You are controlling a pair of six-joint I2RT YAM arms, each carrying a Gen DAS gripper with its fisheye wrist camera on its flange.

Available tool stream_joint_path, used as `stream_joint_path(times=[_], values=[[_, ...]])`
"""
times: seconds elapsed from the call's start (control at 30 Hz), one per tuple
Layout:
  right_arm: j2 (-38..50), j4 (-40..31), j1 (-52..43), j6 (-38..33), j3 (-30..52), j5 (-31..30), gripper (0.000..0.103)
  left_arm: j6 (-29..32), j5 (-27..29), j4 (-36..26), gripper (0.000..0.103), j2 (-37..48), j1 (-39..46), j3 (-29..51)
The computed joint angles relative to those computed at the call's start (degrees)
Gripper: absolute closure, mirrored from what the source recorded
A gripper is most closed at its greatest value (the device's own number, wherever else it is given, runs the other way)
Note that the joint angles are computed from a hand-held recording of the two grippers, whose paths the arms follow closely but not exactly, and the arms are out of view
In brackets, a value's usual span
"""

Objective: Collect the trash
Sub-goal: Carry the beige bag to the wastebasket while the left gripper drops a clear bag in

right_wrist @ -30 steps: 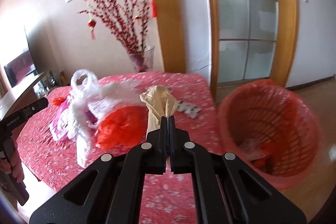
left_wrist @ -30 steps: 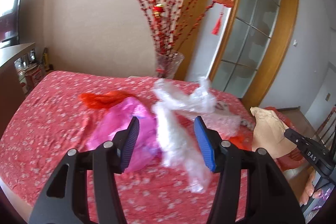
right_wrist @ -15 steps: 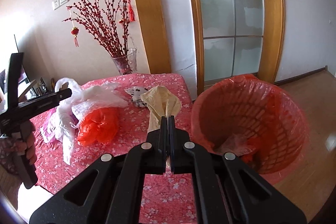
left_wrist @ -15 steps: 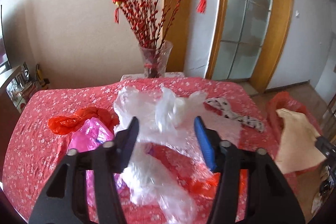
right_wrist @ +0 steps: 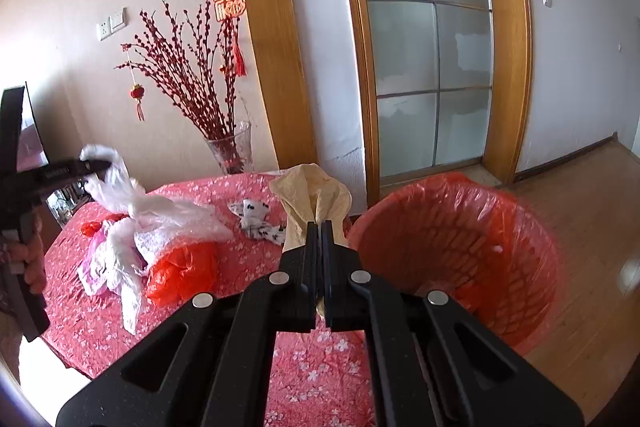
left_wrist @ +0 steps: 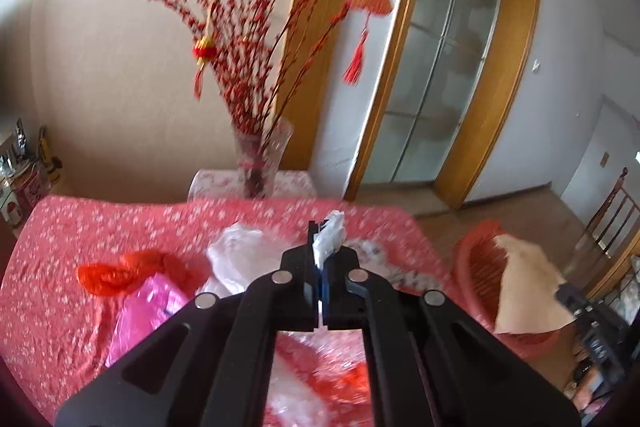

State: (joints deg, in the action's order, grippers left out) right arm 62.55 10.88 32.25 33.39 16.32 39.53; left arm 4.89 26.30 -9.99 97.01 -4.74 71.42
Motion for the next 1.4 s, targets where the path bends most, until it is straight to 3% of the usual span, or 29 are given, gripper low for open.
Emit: stream_joint_path(times=[0.23,0.57,0.8,1.13,1.4], values=[[-5.98,-4.11,-2.04,-1.18,-0.53,-0.2,0.1,-2.99,1.88,-1.07,0.101,-5.04,-3.77,0.32],[-23.47,-15.92,-9.54,-4.4,-2.08,-0.65,0.1,-6.74,0.54,1.01,0.101,-7.2,-14.72,-2.9],[-32.89,-20.81,-19.81,-7.66,-3.44,-6.8,0.1,-9.54,-1.1,2.58,0.101,-5.27,-22.09,-3.09],[-37.29,-20.81,-33.78,-11.2,-6.47,-17.63,0.1,-12.12,-2.65,5.18,0.101,-0.14,-30.29,-1.84],[-32.88,-15.32,-39.02,-11.97,-7.35,-22.13,0.1,-12.25,-2.89,6.06,0.101,3.52,-32.77,-0.87]])
